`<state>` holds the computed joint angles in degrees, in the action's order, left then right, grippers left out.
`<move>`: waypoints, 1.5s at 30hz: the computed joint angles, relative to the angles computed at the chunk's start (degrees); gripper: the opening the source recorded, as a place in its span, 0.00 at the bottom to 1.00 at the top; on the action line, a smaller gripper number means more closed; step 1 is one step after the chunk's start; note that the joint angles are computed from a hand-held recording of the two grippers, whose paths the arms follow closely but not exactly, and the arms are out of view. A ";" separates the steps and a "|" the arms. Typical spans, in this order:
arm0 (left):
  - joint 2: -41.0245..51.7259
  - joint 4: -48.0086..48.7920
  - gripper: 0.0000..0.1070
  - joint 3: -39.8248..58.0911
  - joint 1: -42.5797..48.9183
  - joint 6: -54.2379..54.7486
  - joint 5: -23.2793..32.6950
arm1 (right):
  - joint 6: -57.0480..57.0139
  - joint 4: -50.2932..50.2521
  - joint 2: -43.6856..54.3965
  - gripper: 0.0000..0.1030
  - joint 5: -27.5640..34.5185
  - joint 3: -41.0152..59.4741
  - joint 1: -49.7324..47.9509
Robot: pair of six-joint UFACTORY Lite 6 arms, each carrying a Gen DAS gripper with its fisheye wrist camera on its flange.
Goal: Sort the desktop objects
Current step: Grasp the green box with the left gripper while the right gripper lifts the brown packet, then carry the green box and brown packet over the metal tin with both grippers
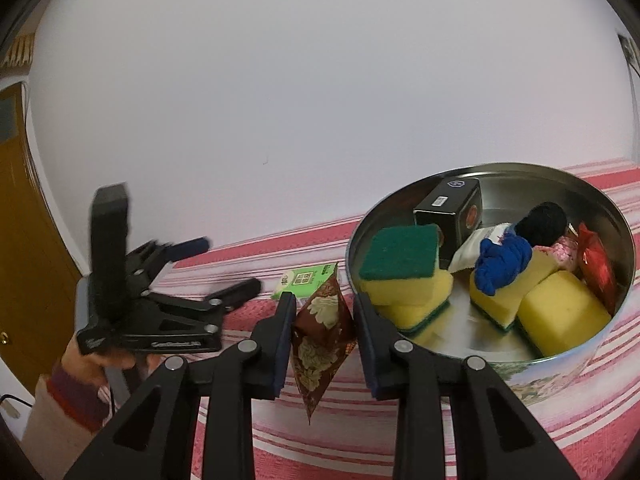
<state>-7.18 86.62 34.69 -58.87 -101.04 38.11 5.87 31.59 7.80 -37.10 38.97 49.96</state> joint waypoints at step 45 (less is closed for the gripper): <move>5.61 -12.16 0.47 6.90 -26.15 -32.45 13.86 | -0.36 7.96 -17.28 0.31 -7.71 -20.97 3.22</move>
